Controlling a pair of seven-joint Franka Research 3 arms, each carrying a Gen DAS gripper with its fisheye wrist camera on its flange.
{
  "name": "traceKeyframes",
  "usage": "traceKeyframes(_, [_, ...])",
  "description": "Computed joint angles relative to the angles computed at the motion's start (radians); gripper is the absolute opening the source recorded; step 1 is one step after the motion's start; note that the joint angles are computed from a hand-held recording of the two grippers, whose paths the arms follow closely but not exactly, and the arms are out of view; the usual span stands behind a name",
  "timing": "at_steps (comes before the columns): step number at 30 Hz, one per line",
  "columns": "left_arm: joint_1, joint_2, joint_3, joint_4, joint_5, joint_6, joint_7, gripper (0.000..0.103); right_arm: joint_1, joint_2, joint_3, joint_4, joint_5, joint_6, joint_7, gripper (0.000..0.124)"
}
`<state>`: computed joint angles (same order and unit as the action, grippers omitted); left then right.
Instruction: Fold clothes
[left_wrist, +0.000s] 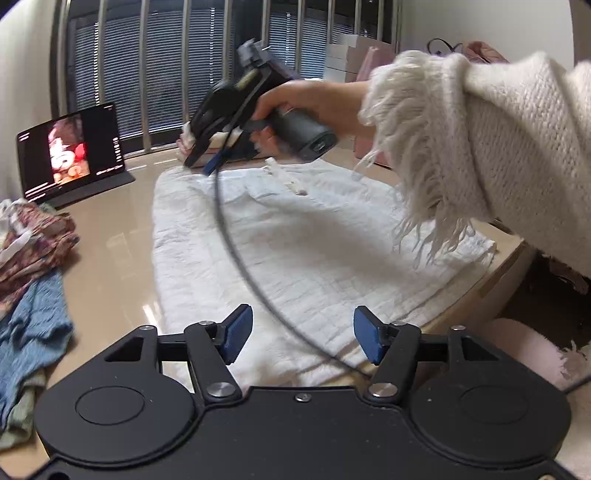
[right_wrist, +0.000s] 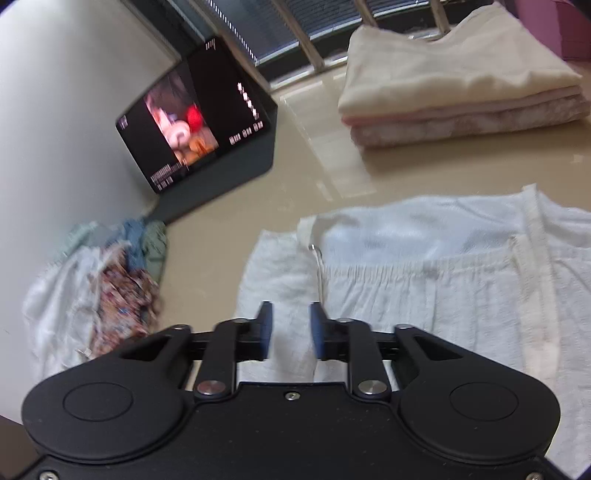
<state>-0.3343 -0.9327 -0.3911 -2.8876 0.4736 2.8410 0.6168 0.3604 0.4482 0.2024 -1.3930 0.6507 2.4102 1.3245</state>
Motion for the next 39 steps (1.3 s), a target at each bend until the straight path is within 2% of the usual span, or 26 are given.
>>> traceKeyframes(3, [0.003,0.001,0.0,0.002,-0.005,-0.033,-0.004,0.061,-0.042,-0.03,0.024,-0.015,0.094,0.004,-0.049,0.037])
traceKeyframes(5, [0.01,0.028,-0.002,0.02,-0.004,-0.057,-0.002,0.059,-0.049,-0.049,0.021,-0.02,0.115,0.002,-0.073,0.038])
traceKeyframes(7, [0.017,0.058,-0.001,0.036,-0.002,-0.065,-0.004,0.048,-0.048,-0.065,0.013,-0.023,0.112,-0.004,-0.095,0.038])
traceKeyframes(9, [0.008,0.091,0.019,0.05,-0.012,-0.064,0.002,0.02,-0.044,-0.08,0.004,-0.027,0.099,-0.008,-0.114,0.038])
traceKeyframes(12, [-0.001,0.105,0.036,0.05,-0.025,-0.049,-0.001,0.003,-0.038,-0.096,-0.004,-0.032,0.084,-0.015,-0.139,0.038])
traceKeyframes(15, [-0.015,0.102,0.065,0.028,-0.046,0.018,0.003,0.003,-0.025,-0.1,-0.007,-0.029,0.055,-0.029,-0.169,0.038])
traceKeyframes(20, [0.038,0.019,0.006,-0.003,-0.038,0.037,-0.064,0.005,0.052,-0.094,-0.018,-0.041,-0.1,-0.029,-0.201,0.038])
traceKeyframes(23, [0.041,-0.023,-0.002,-0.022,-0.038,0.004,-0.091,0.005,0.124,-0.094,-0.037,-0.088,-0.239,0.025,-0.147,0.037])
traceKeyframes(28, [0.031,-0.005,0.019,-0.036,-0.039,-0.011,-0.098,0.005,0.178,-0.075,-0.034,-0.145,-0.345,0.135,-0.151,0.032])
traceKeyframes(31, [0.037,-0.008,0.021,-0.048,-0.038,0.012,-0.112,0.005,0.236,-0.028,-0.095,-0.105,-0.489,0.155,-0.016,0.032])
traceKeyframes(37, [0.035,-0.036,0.021,-0.082,-0.052,0.043,-0.147,0.005,0.245,0.063,-0.112,-0.024,-0.569,0.25,0.079,0.033])
traceKeyframes(39, [0.043,-0.04,0.0,-0.081,-0.045,0.036,-0.156,0.005,0.239,0.081,-0.1,-0.014,-0.569,0.277,0.066,0.04])
